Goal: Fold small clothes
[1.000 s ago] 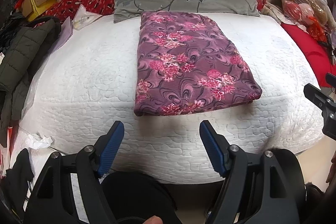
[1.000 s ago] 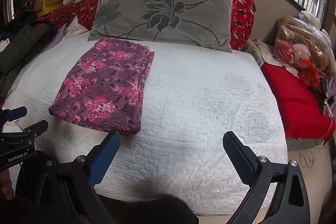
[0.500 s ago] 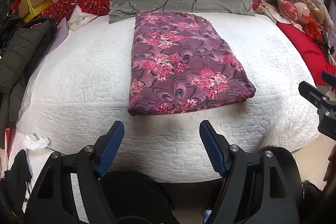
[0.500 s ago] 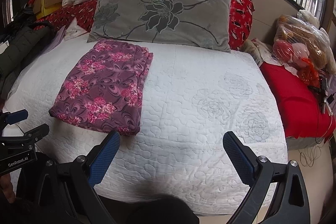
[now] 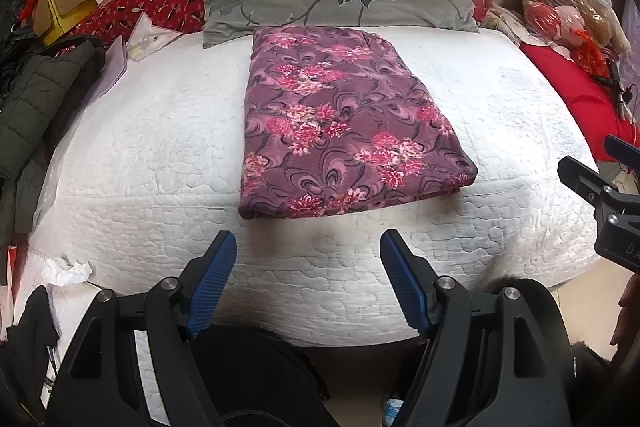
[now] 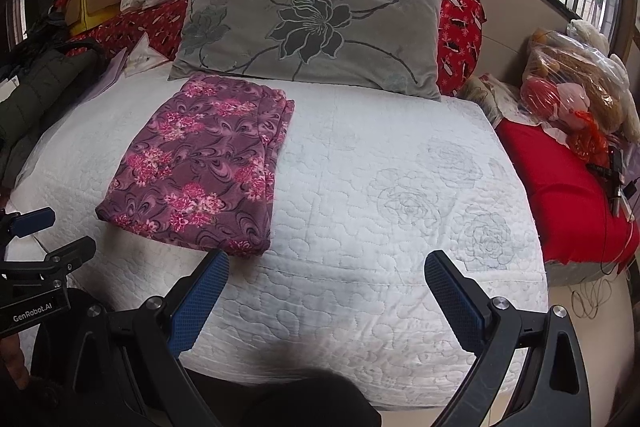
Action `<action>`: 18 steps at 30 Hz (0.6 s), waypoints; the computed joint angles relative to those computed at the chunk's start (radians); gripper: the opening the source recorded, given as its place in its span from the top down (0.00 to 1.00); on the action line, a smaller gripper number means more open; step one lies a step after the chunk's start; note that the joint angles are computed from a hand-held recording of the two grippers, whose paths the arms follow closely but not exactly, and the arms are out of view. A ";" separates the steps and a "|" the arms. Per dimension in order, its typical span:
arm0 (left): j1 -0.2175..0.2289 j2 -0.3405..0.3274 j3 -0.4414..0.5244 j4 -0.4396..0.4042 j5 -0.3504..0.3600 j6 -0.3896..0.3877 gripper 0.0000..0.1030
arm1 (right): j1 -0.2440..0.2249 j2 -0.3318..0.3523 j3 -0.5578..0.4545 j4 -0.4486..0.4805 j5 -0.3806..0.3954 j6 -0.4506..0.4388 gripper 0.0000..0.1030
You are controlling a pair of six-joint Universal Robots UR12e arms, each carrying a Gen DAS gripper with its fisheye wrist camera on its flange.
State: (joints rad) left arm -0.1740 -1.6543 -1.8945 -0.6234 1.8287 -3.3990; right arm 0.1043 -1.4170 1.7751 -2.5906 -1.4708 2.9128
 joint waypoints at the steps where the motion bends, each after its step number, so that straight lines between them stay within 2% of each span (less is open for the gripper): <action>1: 0.000 0.000 0.000 -0.001 -0.003 -0.001 0.28 | 0.000 0.000 0.000 0.000 0.000 0.000 0.04; 9: -0.001 0.000 0.005 -0.012 -0.016 -0.005 0.28 | 0.000 -0.001 0.001 -0.003 -0.002 0.004 0.04; 15: -0.005 0.005 -0.006 0.023 -0.012 -0.003 0.28 | -0.004 -0.004 0.002 -0.004 -0.005 0.017 0.04; 18: -0.003 0.005 -0.001 0.004 -0.022 -0.012 0.28 | -0.006 -0.004 0.001 -0.002 -0.006 0.022 0.04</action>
State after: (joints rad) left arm -0.1768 -1.6495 -1.8955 -0.6198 1.8069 -3.4112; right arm 0.0985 -1.4212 1.7766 -2.5924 -1.4769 2.9348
